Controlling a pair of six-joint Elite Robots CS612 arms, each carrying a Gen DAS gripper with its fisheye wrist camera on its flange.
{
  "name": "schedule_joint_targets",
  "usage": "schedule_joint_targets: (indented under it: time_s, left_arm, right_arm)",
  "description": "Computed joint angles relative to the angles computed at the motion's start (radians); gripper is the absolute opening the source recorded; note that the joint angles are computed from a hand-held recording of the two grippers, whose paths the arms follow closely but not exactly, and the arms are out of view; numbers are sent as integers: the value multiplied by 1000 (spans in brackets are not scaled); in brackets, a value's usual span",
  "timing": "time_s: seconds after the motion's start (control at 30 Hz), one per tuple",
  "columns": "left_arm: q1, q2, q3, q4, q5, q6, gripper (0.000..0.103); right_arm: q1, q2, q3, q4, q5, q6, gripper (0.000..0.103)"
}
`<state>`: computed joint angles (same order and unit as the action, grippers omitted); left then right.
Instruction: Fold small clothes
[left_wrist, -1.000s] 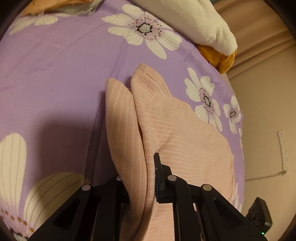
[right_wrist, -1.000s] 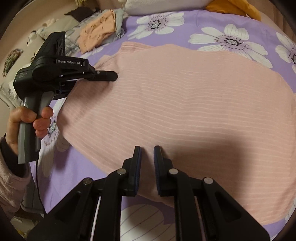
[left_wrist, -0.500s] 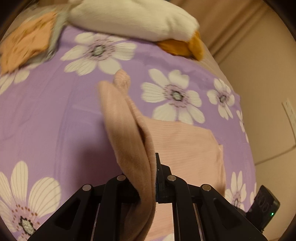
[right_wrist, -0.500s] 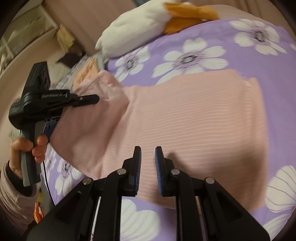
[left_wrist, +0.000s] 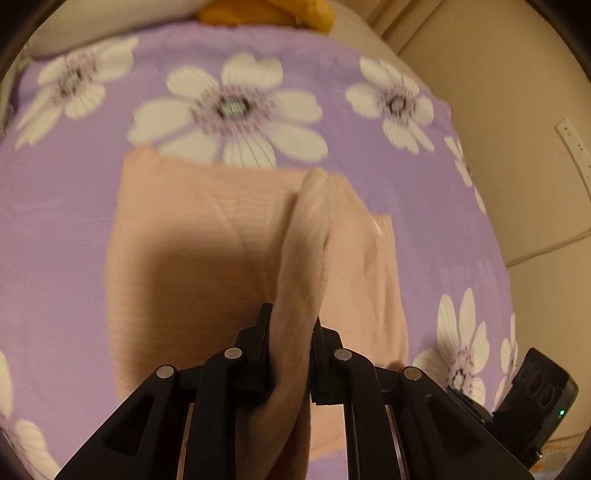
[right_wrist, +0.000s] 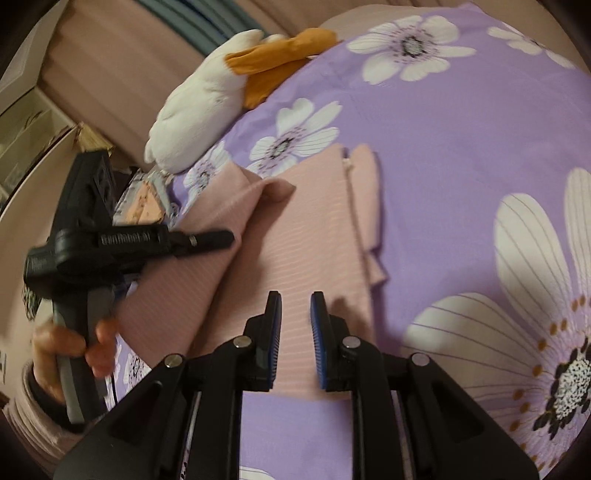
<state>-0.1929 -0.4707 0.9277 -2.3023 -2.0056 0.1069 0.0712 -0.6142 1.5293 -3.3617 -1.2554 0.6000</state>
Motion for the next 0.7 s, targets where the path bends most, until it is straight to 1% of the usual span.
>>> schedule_joint_targets:
  time_s: [0.03, 0.07, 0.1, 0.13, 0.2, 0.23, 0.4, 0.47, 0.53, 0.67, 0.7]
  left_arm:
    - [-3, -1, 2, 13, 0, 3, 13]
    - [-5, -2, 5, 17, 0, 8, 18]
    - [-6, -6, 11, 18, -7, 10, 26]
    - [-3, -5, 7, 39, -40, 16, 29]
    - [5, -6, 4, 63, -105, 22, 31]
    - [7, -11, 10, 64, -118, 27, 31]
    - [26, -38, 64, -24, -145, 19, 31]
    - [37, -41, 76, -60, -139, 8, 31]
    - [52, -41, 85, -91, -131, -5, 31]
    - [75, -29, 78, -104, -122, -37, 31]
    - [80, -26, 76, -110, -123, -47, 31]
  right_arm:
    - [-4, 1, 4, -8, 1, 26, 26]
    - [-9, 4, 7, -22, 8, 50, 30]
    - [-15, 8, 9, -44, 21, 81, 32]
    - [-20, 12, 12, -66, 35, 110, 33]
    - [-26, 16, 13, -90, 48, 143, 40]
    - [-28, 19, 12, -99, 59, 157, 42]
    - [-37, 43, -19, -142, 143, 229, 53]
    - [-37, 48, -36, -130, 161, 231, 53]
    - [-37, 56, -64, -104, 184, 209, 54]
    - [-32, 75, -136, 3, 201, 148, 54]
    - [-27, 81, -161, 49, 193, 123, 54]
